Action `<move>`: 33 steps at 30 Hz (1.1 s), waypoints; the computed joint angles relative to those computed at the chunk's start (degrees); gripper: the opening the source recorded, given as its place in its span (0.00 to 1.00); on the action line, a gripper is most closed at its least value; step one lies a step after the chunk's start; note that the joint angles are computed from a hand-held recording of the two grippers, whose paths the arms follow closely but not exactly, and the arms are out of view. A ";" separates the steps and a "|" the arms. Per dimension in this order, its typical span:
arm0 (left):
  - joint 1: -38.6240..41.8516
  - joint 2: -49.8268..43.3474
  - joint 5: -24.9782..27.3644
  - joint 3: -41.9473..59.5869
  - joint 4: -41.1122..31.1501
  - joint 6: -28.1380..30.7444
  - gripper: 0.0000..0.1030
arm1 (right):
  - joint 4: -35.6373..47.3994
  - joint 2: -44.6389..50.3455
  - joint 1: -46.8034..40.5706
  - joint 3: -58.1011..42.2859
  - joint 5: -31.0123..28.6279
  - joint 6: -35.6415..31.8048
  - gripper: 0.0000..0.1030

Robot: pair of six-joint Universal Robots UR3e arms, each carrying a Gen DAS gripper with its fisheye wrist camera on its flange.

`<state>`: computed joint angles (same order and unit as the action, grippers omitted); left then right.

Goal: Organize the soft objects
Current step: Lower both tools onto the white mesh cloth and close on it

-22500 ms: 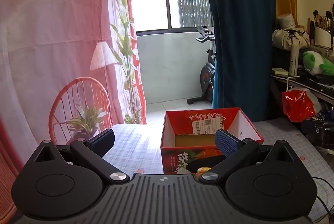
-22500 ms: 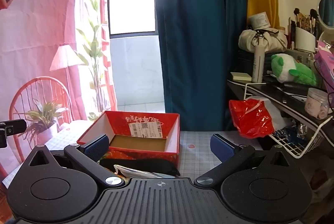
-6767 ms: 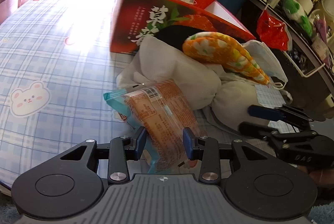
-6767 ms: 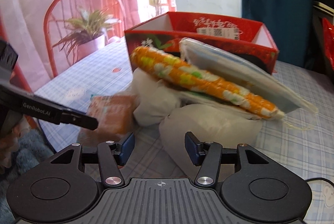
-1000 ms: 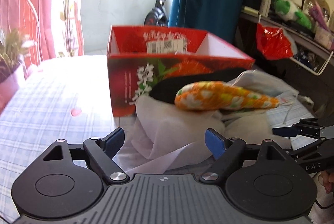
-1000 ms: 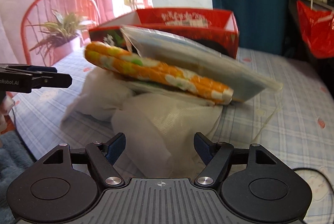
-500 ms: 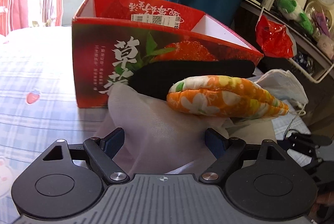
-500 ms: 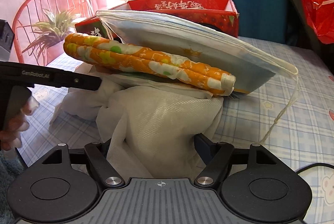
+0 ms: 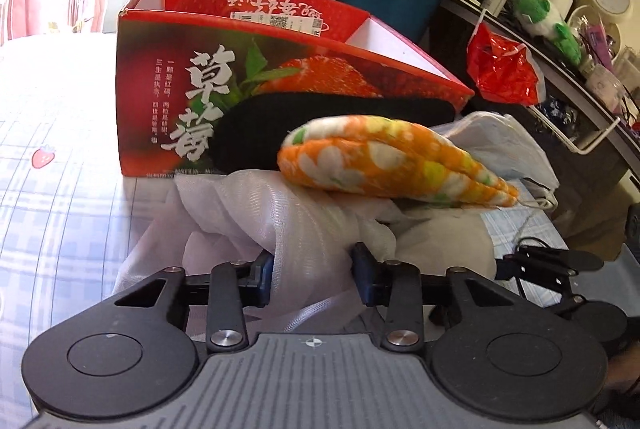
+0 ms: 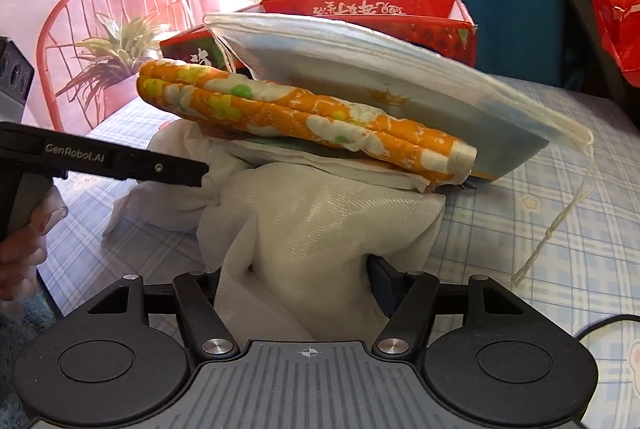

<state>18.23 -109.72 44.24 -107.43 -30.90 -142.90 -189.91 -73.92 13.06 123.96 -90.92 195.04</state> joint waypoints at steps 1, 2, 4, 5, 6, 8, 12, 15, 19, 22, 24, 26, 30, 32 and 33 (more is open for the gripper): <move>0.13 1.06 0.20 -0.93 -0.27 0.58 0.40 | 0.31 -0.31 0.13 0.09 0.03 0.04 0.59; 0.40 2.34 0.21 -2.20 -0.45 1.27 0.40 | 0.50 -0.72 0.16 0.34 0.21 0.02 0.58; 0.77 4.69 1.23 -4.29 -0.99 2.13 0.40 | 0.95 -1.53 0.24 0.72 0.75 -0.19 0.58; 1.14 5.99 1.47 -5.58 -1.31 2.54 0.40 | 1.14 -1.89 0.40 0.97 0.88 -0.24 0.58; 1.67 7.21 1.48 -6.84 -1.65 3.01 0.40 | 1.37 -2.32 0.54 1.26 0.96 -0.30 0.58; 2.48 9.08 1.19 -9.17 -1.61 3.51 0.40 | 1.63 -3.09 0.93 1.90 0.93 -0.30 0.58; 3.17 10.22 0.94 -12.19 1.02 3.03 0.40 | 1.11 -3.99 1.39 3.15 0.78 -0.33 0.58; 3.31 10.11 1.28 -13.49 2.91 2.66 0.40 | 0.17 -3.72 1.51 3.49 0.56 -0.19 0.58; 3.52 9.01 1.04 -13.65 3.85 1.70 0.40 | -1.05 -2.91 1.57 3.68 0.31 -0.62 0.58; 3.54 8.27 0.98 -14.04 5.13 0.93 0.40 | -1.65 -2.40 1.78 3.79 -0.01 -0.67 0.58; 3.45 8.38 1.05 -14.66 6.26 0.89 0.40 | -1.70 -1.99 2.21 3.46 -0.61 -0.69 0.58; 3.28 8.66 1.30 -15.15 7.05 0.89 0.40 | -1.78 -1.85 2.40 3.34 -0.94 -0.78 0.58; 3.27 8.74 1.47 -15.52 7.47 0.90 0.40 | -2.00 -1.87 2.32 3.46 -0.90 -0.78 0.58; 3.41 8.65 1.40 -15.64 7.45 1.12 0.40 | -2.71 -1.87 2.08 3.99 -0.65 -0.94 0.58; 3.45 8.59 1.38 -15.66 7.34 1.17 0.40 | -3.16 -1.80 1.85 4.25 -0.40 -1.12 0.58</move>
